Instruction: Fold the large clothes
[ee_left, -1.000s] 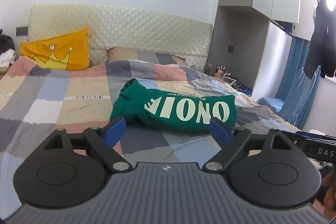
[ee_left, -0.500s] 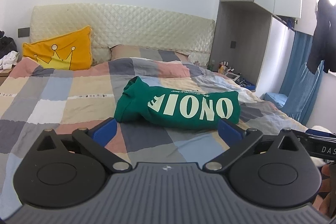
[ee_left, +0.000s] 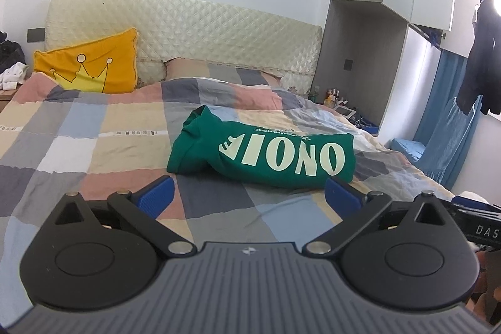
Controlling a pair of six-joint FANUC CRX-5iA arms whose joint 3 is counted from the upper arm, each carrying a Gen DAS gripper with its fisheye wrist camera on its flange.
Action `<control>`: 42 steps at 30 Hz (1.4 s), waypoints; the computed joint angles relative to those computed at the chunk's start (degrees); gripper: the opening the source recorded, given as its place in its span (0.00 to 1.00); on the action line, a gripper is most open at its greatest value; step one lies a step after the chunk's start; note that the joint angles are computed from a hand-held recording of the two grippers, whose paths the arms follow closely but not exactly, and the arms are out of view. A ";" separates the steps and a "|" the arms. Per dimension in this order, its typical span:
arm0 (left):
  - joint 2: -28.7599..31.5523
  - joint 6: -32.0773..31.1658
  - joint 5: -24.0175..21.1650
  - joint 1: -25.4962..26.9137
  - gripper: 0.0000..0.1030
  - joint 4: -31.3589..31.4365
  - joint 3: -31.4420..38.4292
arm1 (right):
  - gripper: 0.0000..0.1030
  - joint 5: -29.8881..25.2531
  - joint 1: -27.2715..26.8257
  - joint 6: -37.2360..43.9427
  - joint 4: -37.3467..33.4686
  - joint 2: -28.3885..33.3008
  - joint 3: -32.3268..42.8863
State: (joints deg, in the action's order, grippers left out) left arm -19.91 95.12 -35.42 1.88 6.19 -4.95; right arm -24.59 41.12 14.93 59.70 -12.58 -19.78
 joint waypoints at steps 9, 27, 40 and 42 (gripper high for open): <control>0.26 0.59 -0.78 -0.49 1.00 -1.17 0.91 | 1.00 -0.07 0.44 -0.16 0.16 0.05 -0.12; 0.20 0.67 -1.10 -0.75 1.00 -1.50 0.81 | 1.00 -0.32 0.65 2.04 -1.33 0.74 0.98; 0.05 -1.16 -0.47 -0.31 1.00 -0.05 -0.17 | 1.00 -0.51 0.61 2.48 -1.94 0.88 1.21; 0.02 -1.62 -0.31 -0.18 1.00 0.40 -0.32 | 1.00 -0.57 0.66 2.50 -1.98 0.76 1.11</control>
